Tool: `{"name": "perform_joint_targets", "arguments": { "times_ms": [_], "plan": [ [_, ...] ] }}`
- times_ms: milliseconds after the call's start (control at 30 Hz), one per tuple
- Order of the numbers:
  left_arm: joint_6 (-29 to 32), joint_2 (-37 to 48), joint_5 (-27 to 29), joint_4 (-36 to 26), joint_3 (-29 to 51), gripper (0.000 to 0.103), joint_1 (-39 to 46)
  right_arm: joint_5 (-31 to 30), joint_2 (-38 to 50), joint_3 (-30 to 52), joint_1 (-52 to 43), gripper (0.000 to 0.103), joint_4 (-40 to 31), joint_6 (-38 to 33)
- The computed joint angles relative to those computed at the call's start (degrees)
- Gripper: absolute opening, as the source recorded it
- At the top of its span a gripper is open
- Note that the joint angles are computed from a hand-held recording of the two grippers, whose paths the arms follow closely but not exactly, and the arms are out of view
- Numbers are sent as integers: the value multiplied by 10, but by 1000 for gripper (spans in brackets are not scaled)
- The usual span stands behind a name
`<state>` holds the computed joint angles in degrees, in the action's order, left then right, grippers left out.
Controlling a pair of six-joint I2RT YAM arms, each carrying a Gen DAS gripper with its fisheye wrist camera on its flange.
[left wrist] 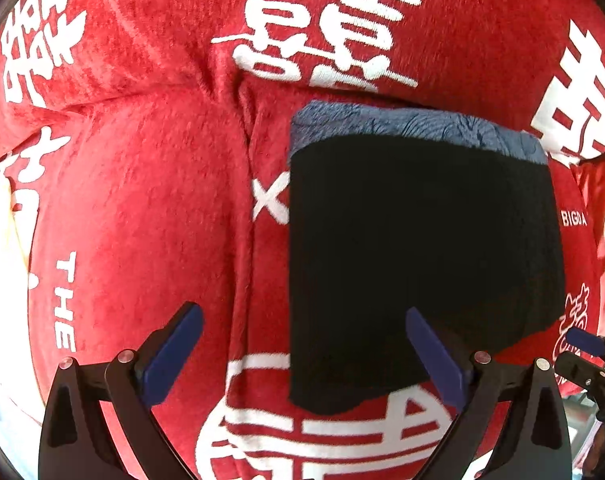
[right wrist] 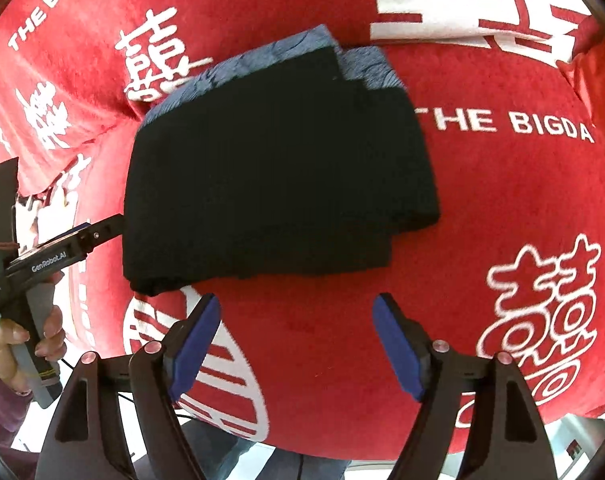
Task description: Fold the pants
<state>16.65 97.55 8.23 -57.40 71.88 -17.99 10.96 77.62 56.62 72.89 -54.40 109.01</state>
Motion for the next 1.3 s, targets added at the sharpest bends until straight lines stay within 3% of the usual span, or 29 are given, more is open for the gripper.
{"name": "perform_joint_targets", "arguments": {
  "times_ms": [367, 600, 867, 1000, 1167, 1300],
  "plan": [
    [-33, 68, 22, -30, 67, 101, 5, -2, -158, -115, -65, 86, -9, -72],
    [-14, 103, 46, -48, 92, 101, 19, -32, -336, -240, -165, 86, 13, -101],
    [34, 193, 120, -93, 170, 101, 31, -180, -474, -367, -349, 86, 120, -258],
    [59, 220, 146, -108, 181, 101, 34, -255, -520, -421, -408, 86, 165, -298],
    [59, 250, 178, -102, 189, 101, 23, -345, -524, -473, -503, 86, 255, -361],
    [42, 267, 199, -83, 190, 102, 5, -394, -424, -488, -551, 87, 374, -404]
  ]
}}
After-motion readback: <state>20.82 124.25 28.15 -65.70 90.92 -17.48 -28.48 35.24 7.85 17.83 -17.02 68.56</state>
